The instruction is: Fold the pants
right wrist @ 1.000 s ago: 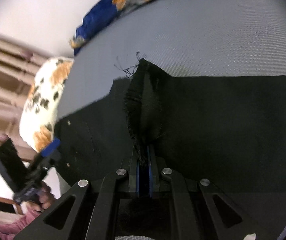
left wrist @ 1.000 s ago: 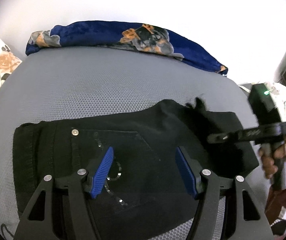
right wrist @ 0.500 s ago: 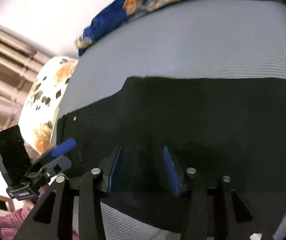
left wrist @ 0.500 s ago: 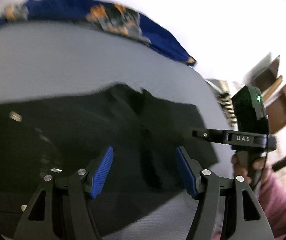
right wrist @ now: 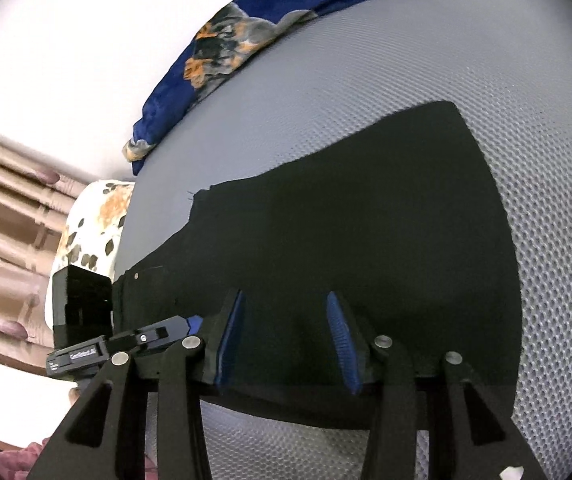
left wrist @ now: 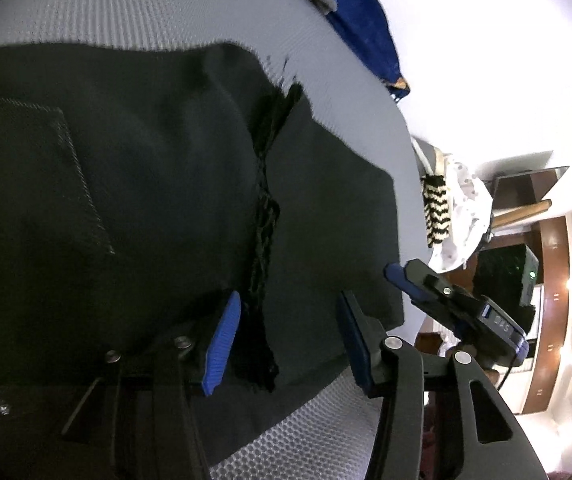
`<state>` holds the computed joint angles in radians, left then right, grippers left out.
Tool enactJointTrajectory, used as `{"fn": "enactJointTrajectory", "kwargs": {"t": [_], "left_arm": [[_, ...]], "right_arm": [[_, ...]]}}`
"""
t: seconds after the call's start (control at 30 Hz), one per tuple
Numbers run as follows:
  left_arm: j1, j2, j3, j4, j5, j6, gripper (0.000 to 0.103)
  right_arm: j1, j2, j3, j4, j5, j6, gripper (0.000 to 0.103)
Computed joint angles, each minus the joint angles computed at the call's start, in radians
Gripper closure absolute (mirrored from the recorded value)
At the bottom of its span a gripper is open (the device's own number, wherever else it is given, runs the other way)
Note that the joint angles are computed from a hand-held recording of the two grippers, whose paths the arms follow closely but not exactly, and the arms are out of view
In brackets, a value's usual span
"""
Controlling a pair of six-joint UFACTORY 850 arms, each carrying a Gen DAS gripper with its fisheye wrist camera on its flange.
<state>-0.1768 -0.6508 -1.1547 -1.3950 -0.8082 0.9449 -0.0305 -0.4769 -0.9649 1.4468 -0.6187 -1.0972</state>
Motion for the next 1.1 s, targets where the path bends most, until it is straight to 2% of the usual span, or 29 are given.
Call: {"fn": "enactJointTrajectory", "kwargs": {"t": [0.17,0.23,0.27,0.3,0.33,0.4,0.67,0.77,0.87,0.93,1.03,1.1], "left_arm": [[-0.01,-0.02,-0.014,-0.02,-0.026,0.005,0.053],[-0.017,-0.022,-0.011,-0.014,-0.041,0.002,0.059],[-0.023,-0.024,-0.012,-0.001,-0.039,-0.005,0.068],[-0.03,-0.022,-0.012,0.011,-0.023,-0.01,0.083],[-0.043,-0.013,-0.011,0.036,0.025,-0.028,0.091],[-0.052,-0.003,-0.006,0.044,0.058,-0.03,0.098],[-0.051,0.092,0.059,0.042,0.102,0.029,0.099],[-0.054,0.072,0.053,0.115,0.136,-0.021,0.099],[-0.055,0.043,0.041,0.114,0.134,-0.04,0.099],[-0.06,0.052,0.042,0.127,0.147,-0.048,0.098],[-0.077,0.085,0.053,0.189,0.209,-0.069,0.094],[-0.091,0.115,0.065,0.218,0.279,-0.061,0.086]], "right_arm": [[-0.016,0.005,0.015,0.015,-0.005,-0.02,0.061],[-0.02,0.003,0.016,0.015,-0.01,-0.021,0.061],[-0.021,0.001,0.015,0.014,-0.009,-0.019,0.061],[-0.022,-0.001,0.015,0.012,-0.008,-0.017,0.061],[-0.022,-0.004,0.013,0.007,-0.006,-0.01,0.061],[-0.022,-0.005,0.013,-0.002,0.0,0.0,0.061],[0.01,0.041,0.028,-0.083,0.118,0.039,0.061],[0.026,0.041,0.026,-0.144,0.166,0.073,0.06],[0.043,0.011,0.011,-0.232,0.19,0.15,0.059],[0.052,0.015,0.019,-0.212,0.216,0.117,0.06],[0.056,0.015,0.002,-0.293,0.215,0.184,0.059],[0.059,0.018,-0.013,-0.296,0.233,0.187,0.059]]}}
